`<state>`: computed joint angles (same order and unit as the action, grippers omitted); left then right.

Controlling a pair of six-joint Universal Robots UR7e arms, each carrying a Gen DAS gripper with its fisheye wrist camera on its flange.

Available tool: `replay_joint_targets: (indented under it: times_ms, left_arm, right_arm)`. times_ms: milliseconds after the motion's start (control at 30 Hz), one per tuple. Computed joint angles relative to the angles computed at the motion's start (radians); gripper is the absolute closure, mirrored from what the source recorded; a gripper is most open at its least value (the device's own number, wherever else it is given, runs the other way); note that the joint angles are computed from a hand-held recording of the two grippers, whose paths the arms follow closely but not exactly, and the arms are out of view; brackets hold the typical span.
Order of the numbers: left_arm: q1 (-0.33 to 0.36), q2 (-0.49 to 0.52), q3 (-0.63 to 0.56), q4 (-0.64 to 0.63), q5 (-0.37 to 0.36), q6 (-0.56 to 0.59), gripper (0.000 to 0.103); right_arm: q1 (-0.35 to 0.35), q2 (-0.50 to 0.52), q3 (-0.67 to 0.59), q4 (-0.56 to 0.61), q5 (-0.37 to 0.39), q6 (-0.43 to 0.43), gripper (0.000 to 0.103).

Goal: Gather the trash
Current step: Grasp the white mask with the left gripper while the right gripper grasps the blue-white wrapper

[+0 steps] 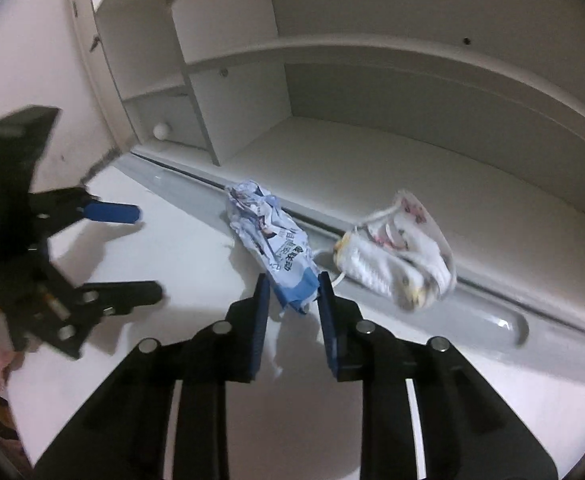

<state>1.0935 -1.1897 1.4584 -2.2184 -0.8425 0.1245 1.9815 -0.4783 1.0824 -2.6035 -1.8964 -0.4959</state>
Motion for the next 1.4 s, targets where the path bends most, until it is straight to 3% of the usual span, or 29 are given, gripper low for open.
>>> replay_joint_targets:
  times_ms: [267,400,500,600,633,667,733,833,900,1033,1200,1233,1267,1400]
  left_arm:
    - [-0.014,0.014,0.004,-0.007,-0.056,-0.03,0.006]
    - [-0.012,0.067,-0.033,-0.035,-0.106,-0.047,0.006]
    - [-0.008,0.13,-0.094,-0.019,-0.114,-0.054,0.006]
    - [-0.013,0.173,-0.13,-0.02,-0.086,-0.037,0.006]
    - [-0.016,0.18,-0.129,-0.037,-0.076,-0.025,0.006]
    - [-0.019,0.183,-0.124,-0.054,-0.066,-0.015,0.006]
    - [-0.028,0.185,-0.1,-0.1,-0.029,0.025,0.006]
    - [-0.037,0.19,-0.085,-0.115,0.012,0.074,0.006]
    - [-0.034,0.189,-0.089,-0.117,-0.002,0.07,0.006]
    - [-0.026,0.177,-0.089,-0.115,-0.005,0.062,0.006]
    - [-0.019,0.147,-0.076,-0.103,-0.017,0.062,0.006]
    - [-0.02,0.146,-0.075,-0.102,-0.014,0.063,0.006]
    - [-0.02,0.145,-0.074,-0.101,-0.01,0.065,0.006]
    - [-0.023,0.159,-0.079,-0.106,-0.003,0.066,0.006]
  right_arm:
    - [-0.027,-0.18,0.264,-0.245,0.0,0.083,0.08]
    - [-0.056,-0.218,0.316,-0.362,-0.012,0.155,0.082]
    - [-0.065,-0.233,0.309,-0.333,-0.038,0.174,0.082]
    - [-0.084,-0.242,0.279,-0.17,0.006,0.236,0.081]
    - [-0.088,-0.254,0.281,-0.132,0.018,0.249,0.075]
    - [-0.085,-0.254,0.278,-0.125,0.017,0.241,0.047]
    - [-0.07,-0.246,0.281,-0.157,-0.028,0.212,0.007]
    - [-0.056,-0.243,0.292,-0.187,-0.042,0.173,0.007]
    - [-0.056,-0.23,0.281,-0.18,-0.043,0.17,0.007]
    - [-0.047,-0.198,0.264,-0.218,-0.082,0.109,0.018]
    - [-0.058,-0.161,0.211,-0.187,-0.04,0.106,0.052]
    - [-0.06,-0.157,0.199,-0.156,-0.034,0.117,0.068]
    - [-0.063,-0.159,0.199,-0.146,-0.022,0.125,0.073]
    - [-0.065,-0.162,0.207,-0.146,-0.015,0.144,0.076]
